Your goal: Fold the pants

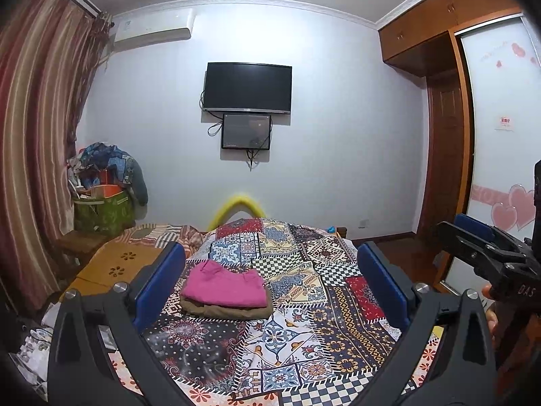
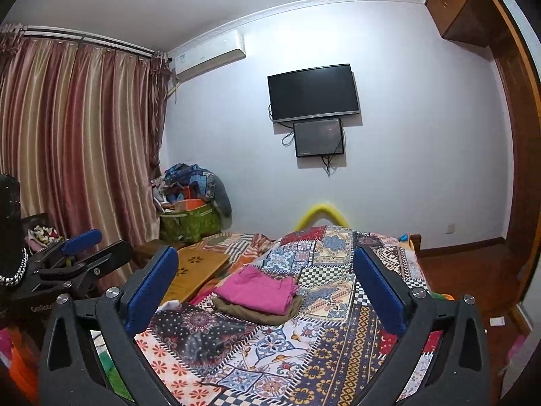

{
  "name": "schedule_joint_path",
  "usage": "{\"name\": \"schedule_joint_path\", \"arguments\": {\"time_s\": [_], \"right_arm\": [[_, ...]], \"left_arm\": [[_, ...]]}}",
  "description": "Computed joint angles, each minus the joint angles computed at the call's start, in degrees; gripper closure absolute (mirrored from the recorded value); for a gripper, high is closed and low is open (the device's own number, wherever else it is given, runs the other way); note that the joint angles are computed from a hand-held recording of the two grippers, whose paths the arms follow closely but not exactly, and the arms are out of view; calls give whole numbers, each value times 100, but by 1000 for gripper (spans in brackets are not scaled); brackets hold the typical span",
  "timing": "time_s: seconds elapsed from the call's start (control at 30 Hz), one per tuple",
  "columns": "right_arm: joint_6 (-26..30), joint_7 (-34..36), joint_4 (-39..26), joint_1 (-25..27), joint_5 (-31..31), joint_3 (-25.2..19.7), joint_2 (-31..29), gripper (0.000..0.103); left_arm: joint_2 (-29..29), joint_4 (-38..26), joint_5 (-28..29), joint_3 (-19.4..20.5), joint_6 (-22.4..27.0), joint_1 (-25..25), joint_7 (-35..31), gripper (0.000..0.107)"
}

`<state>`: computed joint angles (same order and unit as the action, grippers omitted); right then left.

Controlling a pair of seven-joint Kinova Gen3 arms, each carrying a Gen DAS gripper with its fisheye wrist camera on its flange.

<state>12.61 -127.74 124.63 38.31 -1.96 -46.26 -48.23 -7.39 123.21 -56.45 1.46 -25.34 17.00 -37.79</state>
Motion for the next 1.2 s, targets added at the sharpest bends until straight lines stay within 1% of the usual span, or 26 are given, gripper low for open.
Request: {"name": "schedule_joint_path", "arguments": {"time_s": [0.23, 0.83, 1.0, 1.2], "right_arm": [[132, -3, -50, -2, -1, -18, -2, 0], [181, 34, 7, -168, 67, 193, -11, 0], [176, 19, 21, -176, 69, 209, -2, 0], [188, 18, 30, -184, 85, 220, -15, 0]], "left_arm": [[-20, 47, 65, 14, -18, 14, -114, 5], [60, -81, -256, 27, 22, 27, 364, 4], [67, -79, -76, 127, 84, 13, 183, 4], [77, -70, -93, 108, 67, 42, 186, 4]]}}
